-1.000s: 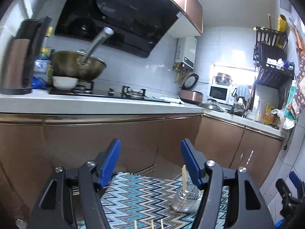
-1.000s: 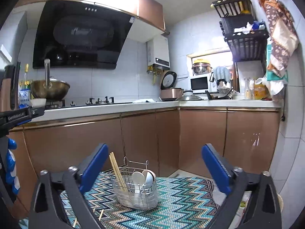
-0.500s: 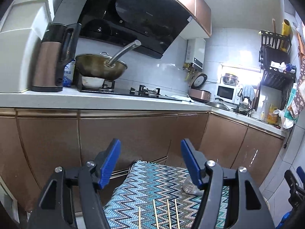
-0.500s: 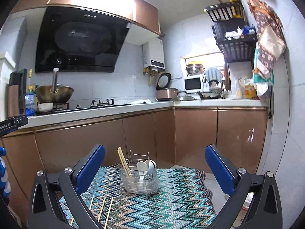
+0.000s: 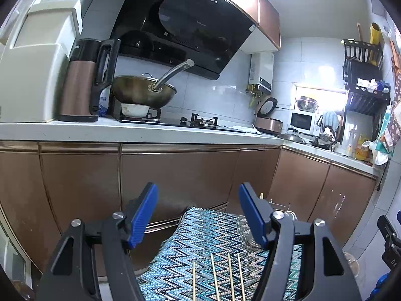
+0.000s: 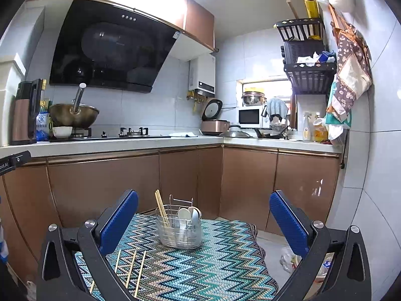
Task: Organize utensils
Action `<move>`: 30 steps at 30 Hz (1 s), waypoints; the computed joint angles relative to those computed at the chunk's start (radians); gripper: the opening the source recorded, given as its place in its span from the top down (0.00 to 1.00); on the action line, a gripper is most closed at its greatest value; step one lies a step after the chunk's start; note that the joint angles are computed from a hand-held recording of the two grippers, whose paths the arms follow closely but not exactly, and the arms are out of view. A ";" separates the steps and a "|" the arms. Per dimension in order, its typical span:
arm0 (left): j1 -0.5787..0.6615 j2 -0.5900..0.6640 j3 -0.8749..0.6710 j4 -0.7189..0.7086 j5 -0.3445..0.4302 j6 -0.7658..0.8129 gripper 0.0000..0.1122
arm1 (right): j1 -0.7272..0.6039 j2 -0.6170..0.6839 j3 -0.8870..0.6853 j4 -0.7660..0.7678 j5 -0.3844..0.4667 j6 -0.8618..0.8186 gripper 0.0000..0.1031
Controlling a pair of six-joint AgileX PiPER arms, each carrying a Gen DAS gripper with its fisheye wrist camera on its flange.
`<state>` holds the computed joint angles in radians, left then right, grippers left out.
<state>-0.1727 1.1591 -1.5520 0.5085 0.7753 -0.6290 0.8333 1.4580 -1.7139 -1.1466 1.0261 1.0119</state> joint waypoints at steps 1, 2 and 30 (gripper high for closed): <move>-0.015 -0.002 0.003 0.024 0.006 -0.015 0.42 | 0.001 -0.003 0.002 0.002 0.005 0.000 0.00; -0.038 -0.005 0.009 0.063 0.013 -0.041 0.42 | 0.000 -0.005 0.006 0.003 0.012 0.002 0.00; -0.204 0.112 0.018 0.175 0.104 -0.061 0.42 | -0.103 -0.023 0.083 0.070 -0.024 0.020 0.00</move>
